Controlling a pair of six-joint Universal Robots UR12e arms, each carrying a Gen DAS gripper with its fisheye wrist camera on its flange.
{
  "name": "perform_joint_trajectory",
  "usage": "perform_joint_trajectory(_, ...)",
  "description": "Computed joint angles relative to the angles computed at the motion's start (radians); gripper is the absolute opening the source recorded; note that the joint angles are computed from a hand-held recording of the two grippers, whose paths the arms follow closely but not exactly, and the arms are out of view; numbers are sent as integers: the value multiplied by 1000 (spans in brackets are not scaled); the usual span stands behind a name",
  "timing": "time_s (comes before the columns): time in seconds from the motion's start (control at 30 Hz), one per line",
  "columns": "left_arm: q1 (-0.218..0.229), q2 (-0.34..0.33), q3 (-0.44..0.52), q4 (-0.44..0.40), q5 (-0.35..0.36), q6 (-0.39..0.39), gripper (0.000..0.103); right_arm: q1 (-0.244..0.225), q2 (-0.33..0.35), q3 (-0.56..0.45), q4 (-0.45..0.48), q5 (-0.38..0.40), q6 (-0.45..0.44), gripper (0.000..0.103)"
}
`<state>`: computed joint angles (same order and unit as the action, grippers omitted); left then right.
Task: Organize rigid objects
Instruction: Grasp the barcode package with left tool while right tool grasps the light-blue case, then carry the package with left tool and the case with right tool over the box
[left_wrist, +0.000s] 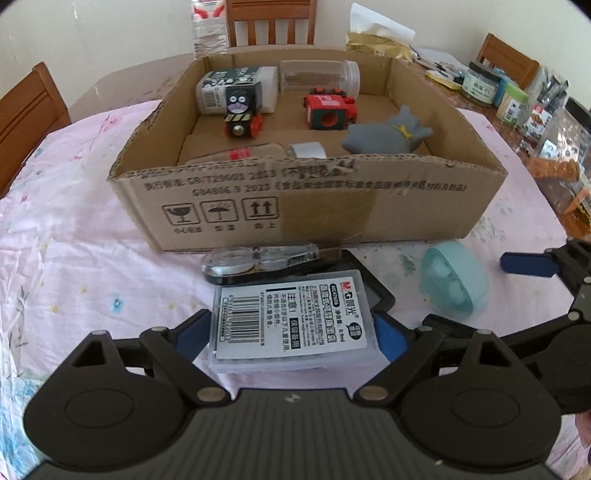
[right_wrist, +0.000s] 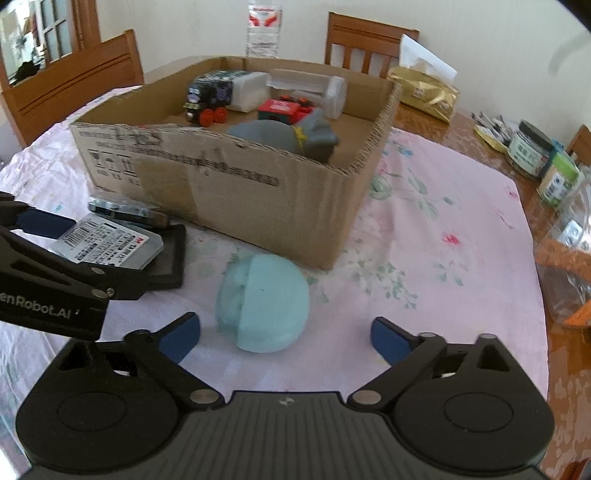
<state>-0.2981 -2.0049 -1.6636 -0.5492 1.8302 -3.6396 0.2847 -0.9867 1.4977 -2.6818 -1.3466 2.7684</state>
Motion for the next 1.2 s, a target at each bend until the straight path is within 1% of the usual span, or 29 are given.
perform_joint_trajectory(0.03, 3, 0, -2, 5, -5, -1, 91, 0, 0, -1, 2, 9, -7, 91)
perform_joint_trajectory(0.1, 5, 2, -8, 14, -11, -4, 91, 1, 0, -3, 2, 21, -21, 84)
perform_joint_trajectory(0.13, 7, 4, -12, 23, -16, -2, 91, 2, 0, -4, 0, 26, -30, 83)
perform_joint_trajectory(0.23, 13, 10, -27, 45, -33, 6, 91, -2, 2, -9, 8, 48, -52, 75)
perform_joint_trajectory(0.3, 16, 12, -32, 55, -41, 12, 91, -8, 2, -12, 18, 69, -56, 65)
perform_joint_trajectory(0.33, 17, 13, -36, 60, -42, 17, 91, -9, 3, -15, 19, 68, -58, 64)
perform_joint_trajectory(0.57, 9, 5, -29, 67, -3, 20, 92, -4, 13, -31, 25, 59, -47, 64)
perform_joint_trajectory(0.73, 12, 3, -24, 60, -10, 11, 92, -4, 11, -34, 35, 51, -37, 61)
perform_joint_trajectory(0.87, 19, 6, -36, 78, -34, 14, 92, -3, 11, -35, 40, 48, -39, 61)
perform_joint_trajectory(1.0, 31, 16, -54, 100, -77, 6, 92, -4, 12, -38, 43, 52, -43, 61)
perform_joint_trajectory(1.2, 38, 20, -70, 135, -99, 34, 91, -4, 14, -41, 46, 54, -47, 61)
